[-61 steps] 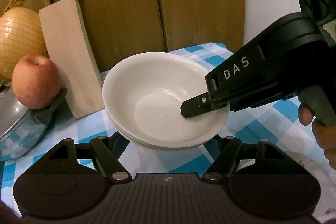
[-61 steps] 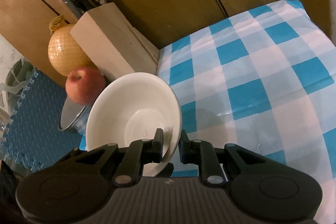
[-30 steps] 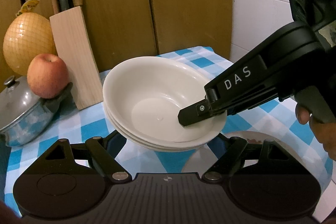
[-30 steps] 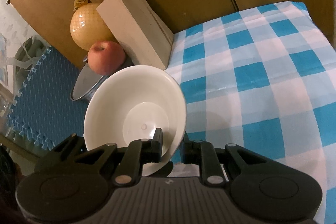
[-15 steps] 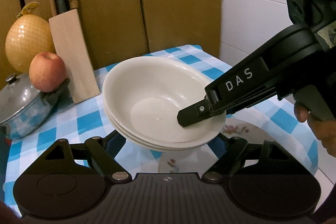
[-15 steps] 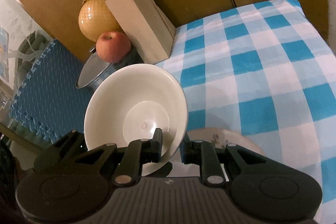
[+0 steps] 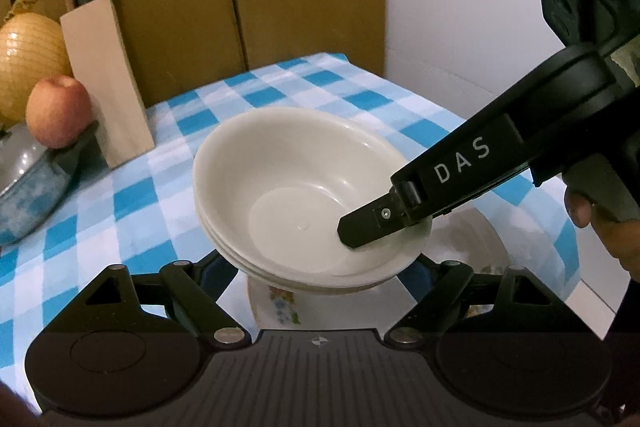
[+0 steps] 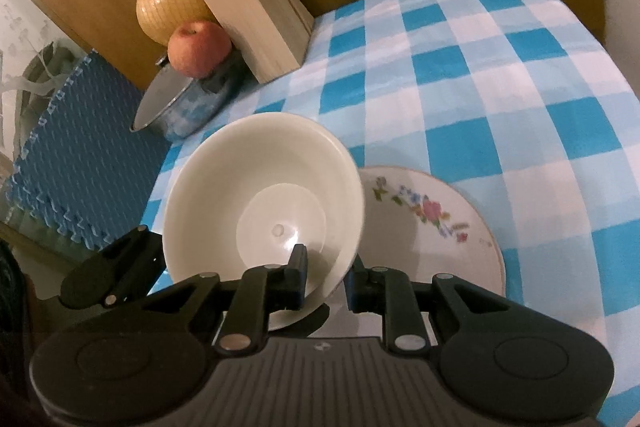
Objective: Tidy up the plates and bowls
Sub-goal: 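Carry the bowl stack and lower it onto the floral plate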
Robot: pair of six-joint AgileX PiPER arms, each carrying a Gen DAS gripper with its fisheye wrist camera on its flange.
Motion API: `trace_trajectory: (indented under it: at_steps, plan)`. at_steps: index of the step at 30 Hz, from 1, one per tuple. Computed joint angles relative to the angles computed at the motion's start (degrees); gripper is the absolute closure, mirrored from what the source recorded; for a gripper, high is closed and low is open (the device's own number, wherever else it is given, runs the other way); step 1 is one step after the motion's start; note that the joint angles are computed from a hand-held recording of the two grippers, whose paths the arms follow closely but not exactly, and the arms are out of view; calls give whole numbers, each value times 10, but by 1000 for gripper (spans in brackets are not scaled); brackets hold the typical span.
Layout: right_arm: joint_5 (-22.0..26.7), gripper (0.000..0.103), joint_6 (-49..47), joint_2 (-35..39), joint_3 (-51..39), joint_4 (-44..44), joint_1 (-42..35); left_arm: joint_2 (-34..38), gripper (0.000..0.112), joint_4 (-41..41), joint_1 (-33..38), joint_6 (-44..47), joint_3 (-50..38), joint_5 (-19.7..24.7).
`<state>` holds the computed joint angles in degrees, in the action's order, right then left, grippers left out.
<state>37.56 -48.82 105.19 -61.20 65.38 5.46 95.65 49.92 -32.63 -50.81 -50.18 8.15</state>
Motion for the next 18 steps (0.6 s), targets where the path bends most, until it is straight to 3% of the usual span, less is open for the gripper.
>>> trace_trajectory:
  at_steps: [11, 16, 18]
  plan:
    - [-4, 86, 15, -1, -2, -27, 8, 5, 24, -33, -9, 10, -3, 18]
    - [-4, 86, 37, 2, -10, -57, 13, 8, 24, -93, -10, 64, -8, 27]
    - [-3, 86, 45, 4, -10, -66, 12, 13, 24, -159, -8, 132, -16, 32]
